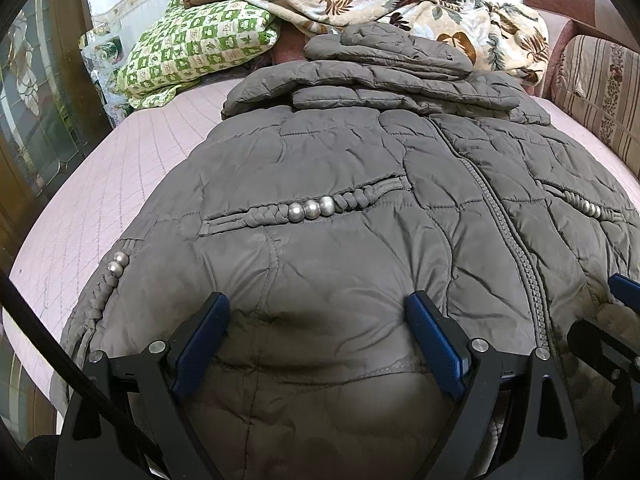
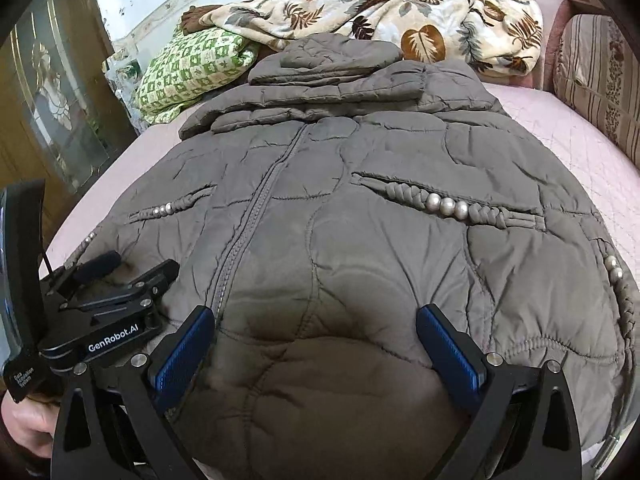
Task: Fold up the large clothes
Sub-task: 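Position both grippers at the jacket hem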
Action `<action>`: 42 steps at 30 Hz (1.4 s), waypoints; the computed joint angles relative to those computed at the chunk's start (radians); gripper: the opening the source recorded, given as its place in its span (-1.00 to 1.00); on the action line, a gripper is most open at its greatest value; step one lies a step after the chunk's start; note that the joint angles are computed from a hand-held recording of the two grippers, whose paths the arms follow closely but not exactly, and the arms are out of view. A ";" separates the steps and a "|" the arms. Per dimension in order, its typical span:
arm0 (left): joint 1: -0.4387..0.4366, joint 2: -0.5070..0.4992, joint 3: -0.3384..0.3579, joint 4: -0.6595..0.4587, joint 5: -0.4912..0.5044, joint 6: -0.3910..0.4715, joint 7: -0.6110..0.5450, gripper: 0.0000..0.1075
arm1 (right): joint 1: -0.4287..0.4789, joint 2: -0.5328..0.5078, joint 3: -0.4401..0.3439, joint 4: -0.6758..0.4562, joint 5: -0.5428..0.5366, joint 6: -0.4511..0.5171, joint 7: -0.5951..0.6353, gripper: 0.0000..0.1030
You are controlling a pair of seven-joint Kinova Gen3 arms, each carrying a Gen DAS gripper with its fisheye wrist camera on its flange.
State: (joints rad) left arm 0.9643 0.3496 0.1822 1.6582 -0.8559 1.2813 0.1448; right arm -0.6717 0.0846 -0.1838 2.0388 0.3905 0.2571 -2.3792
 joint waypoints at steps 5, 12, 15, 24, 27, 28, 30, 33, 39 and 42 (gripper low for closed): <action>0.001 0.000 0.001 0.000 -0.001 0.001 0.001 0.68 | -0.098 -0.001 0.101 -0.011 -0.068 0.025 0.088 0.98; -0.002 -0.012 0.005 0.014 0.009 -0.008 0.006 0.69 | -0.414 -0.017 0.419 0.001 -0.136 0.043 0.175 0.98; -0.008 -0.018 0.009 0.019 0.013 -0.016 0.003 0.69 | -0.522 -0.027 0.527 0.009 -0.154 0.051 0.214 0.98; -0.013 -0.021 0.013 0.015 0.024 -0.015 -0.012 0.69 | -0.535 -0.056 0.551 0.032 -0.237 0.053 0.299 0.98; -0.013 -0.026 0.016 0.019 0.027 -0.016 -0.015 0.69 | -0.542 -0.064 0.573 0.038 -0.316 0.049 0.381 0.98; -0.011 -0.023 0.017 0.016 0.028 -0.015 -0.016 0.69 | -0.541 -0.068 0.579 0.041 -0.355 0.048 0.422 0.98; -0.012 -0.028 0.019 0.018 0.032 -0.019 -0.024 0.70 | -0.541 -0.079 0.594 0.047 -0.436 0.044 0.503 0.98; -0.022 -0.053 0.025 0.033 0.046 -0.045 -0.037 0.69 | -0.578 -0.129 0.663 0.086 -0.558 0.001 0.600 0.98; -0.057 -0.176 0.065 0.122 0.045 -0.108 0.019 0.69 | -0.474 -0.276 0.643 0.186 -0.802 -0.100 0.780 0.98; -0.035 -0.266 0.094 0.192 -0.012 -0.025 0.131 0.69 | -0.335 -0.352 0.546 0.253 -0.859 -0.184 0.847 0.98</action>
